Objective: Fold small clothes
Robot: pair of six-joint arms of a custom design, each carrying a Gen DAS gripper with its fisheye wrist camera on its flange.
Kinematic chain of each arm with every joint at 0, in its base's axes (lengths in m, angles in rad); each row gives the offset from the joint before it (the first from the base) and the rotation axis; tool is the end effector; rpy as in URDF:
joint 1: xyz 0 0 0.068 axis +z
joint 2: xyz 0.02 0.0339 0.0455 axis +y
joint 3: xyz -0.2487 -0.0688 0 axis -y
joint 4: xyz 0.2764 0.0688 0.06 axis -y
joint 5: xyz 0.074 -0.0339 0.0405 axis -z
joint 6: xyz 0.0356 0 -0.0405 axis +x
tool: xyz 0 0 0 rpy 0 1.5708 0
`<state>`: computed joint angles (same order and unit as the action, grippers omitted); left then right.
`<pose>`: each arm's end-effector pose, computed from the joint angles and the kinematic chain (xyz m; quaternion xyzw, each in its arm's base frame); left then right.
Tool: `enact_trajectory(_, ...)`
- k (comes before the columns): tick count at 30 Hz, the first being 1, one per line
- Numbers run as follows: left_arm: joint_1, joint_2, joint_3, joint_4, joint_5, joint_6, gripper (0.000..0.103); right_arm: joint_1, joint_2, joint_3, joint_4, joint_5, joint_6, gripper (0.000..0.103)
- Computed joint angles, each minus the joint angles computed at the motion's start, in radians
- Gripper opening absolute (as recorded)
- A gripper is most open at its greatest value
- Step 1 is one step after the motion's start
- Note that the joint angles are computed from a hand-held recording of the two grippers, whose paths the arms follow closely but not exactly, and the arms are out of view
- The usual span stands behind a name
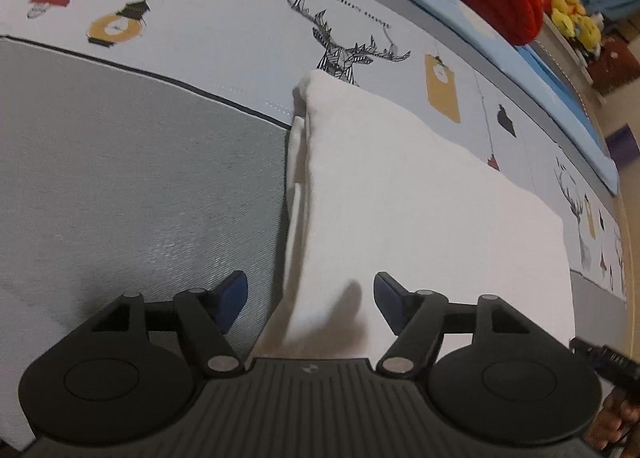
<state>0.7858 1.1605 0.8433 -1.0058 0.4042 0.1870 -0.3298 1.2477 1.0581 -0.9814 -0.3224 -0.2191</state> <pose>0.1713 0.1516 0.2089 -0.2630 0.9362 -0.1195 0.2001 0.2551 -0.0754 0.2569 0.0217 0.9677 0.0983 0.2313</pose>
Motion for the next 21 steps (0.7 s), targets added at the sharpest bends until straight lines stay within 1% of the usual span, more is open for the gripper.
enact_trajectory(4,-0.061,0.094,0.000,0.065,-0.048,-0.074,0.075,0.066,0.052,-0.002,0.025,0.062,0.068,0.057)
enact_trajectory(6,-0.083,0.121,-0.005,0.094,-0.062,-0.089,0.075,0.078,0.068,-0.002,0.030,0.075,0.089,0.058)
enact_trajectory(8,-0.107,0.119,-0.016,0.132,-0.067,-0.081,0.075,0.084,0.084,0.002,0.032,0.078,0.098,0.058)
enact_trajectory(10,-0.129,0.110,-0.030,0.156,-0.072,-0.058,0.064,0.089,0.092,0.001,0.033,0.079,0.098,0.056)
enact_trajectory(11,-0.138,0.106,-0.038,0.167,-0.071,-0.044,0.045,0.092,0.095,0.002,0.033,0.077,0.095,0.051)
enact_trajectory(12,-0.144,0.106,-0.042,0.170,-0.069,-0.027,0.034,0.095,0.099,0.001,0.036,0.065,0.093,0.045)
enact_trajectory(13,-0.145,0.102,-0.045,0.171,-0.068,-0.010,0.028,0.093,0.105,0.004,0.033,0.044,0.089,0.036)
enact_trajectory(14,-0.140,0.100,-0.045,0.171,-0.065,0.005,0.020,0.097,0.103,0.004,0.033,0.041,0.091,0.034)
enact_trajectory(15,-0.128,0.101,-0.043,0.169,-0.051,0.014,0.015,0.104,0.098,0.000,0.038,0.046,0.090,0.033)
enact_trajectory(17,-0.082,0.101,-0.034,0.154,-0.009,0.030,0.013,0.111,0.088,-0.007,0.040,0.050,0.091,0.028)
enact_trajectory(18,-0.068,0.094,-0.033,0.150,-0.002,0.037,0.013,0.113,0.086,-0.006,0.041,0.050,0.098,0.028)
enact_trajectory(21,-0.026,0.069,-0.026,0.134,-0.028,0.085,0.013,0.118,0.077,-0.009,0.030,0.028,0.112,0.026)
